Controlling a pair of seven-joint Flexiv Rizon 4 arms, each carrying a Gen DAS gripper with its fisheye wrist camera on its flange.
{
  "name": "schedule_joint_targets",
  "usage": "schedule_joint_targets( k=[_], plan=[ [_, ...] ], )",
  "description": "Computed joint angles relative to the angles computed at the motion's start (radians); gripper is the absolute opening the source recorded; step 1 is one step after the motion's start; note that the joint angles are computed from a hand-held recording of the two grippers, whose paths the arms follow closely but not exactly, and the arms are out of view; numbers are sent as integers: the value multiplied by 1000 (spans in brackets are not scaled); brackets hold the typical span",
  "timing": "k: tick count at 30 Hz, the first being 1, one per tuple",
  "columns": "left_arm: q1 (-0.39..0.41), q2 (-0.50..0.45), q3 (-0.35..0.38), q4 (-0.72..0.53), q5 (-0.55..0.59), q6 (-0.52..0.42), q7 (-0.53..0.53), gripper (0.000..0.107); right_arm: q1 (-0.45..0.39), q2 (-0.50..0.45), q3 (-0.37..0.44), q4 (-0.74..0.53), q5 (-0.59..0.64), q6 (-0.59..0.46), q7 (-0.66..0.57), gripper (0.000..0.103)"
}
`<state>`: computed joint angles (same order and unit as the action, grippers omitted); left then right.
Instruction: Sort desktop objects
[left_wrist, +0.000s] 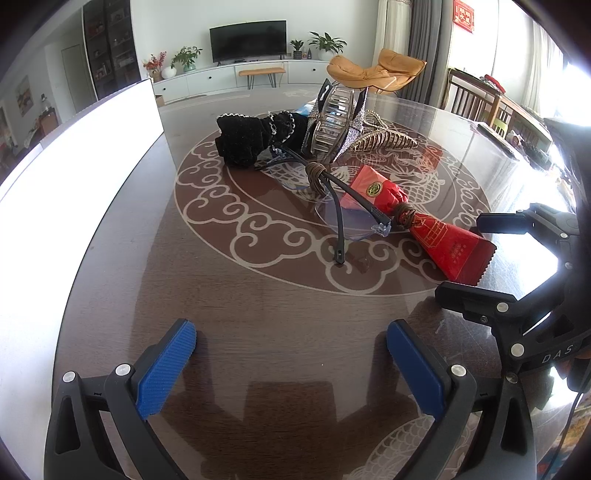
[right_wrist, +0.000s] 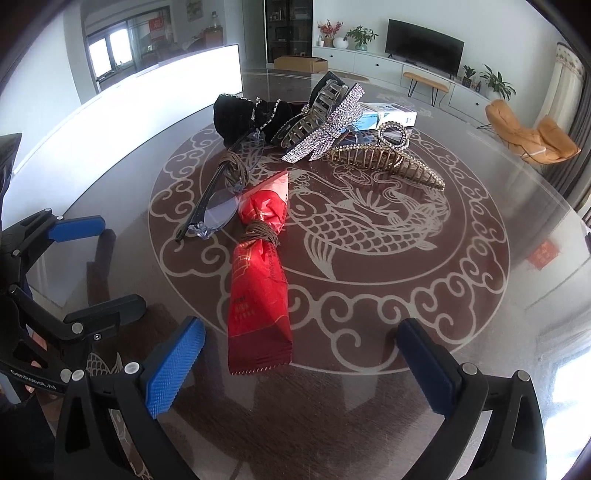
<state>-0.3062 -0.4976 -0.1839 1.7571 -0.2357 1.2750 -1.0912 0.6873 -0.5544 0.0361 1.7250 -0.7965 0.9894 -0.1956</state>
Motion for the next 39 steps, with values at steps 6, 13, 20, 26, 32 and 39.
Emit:
schedule_joint_targets(
  k=[6,13,20,26,32,39],
  plan=[
    [1,0,-1,0,1,0,-1,103,-6,-2,5,-9,25,-4,-29,102],
    [1,-1,-1,0,1,0,-1,103,7,20,-24,19,-59,22,45,38],
    [1,-1,-1,0,1,1,-1,103,31,78,-37,83,-137,-146,270,35],
    [2,-1,-2,0,0,1,-1,103,-19,141,19,173,-195,-180,447,42],
    [-17,-2,25,-23,14,-38,-26,103,-45,124,53,153,-169,-178,411,88],
    [-5,-85,-32,-201,-143,-188,-115,103,-44,125,56,158,-159,-189,419,91]
  ],
)
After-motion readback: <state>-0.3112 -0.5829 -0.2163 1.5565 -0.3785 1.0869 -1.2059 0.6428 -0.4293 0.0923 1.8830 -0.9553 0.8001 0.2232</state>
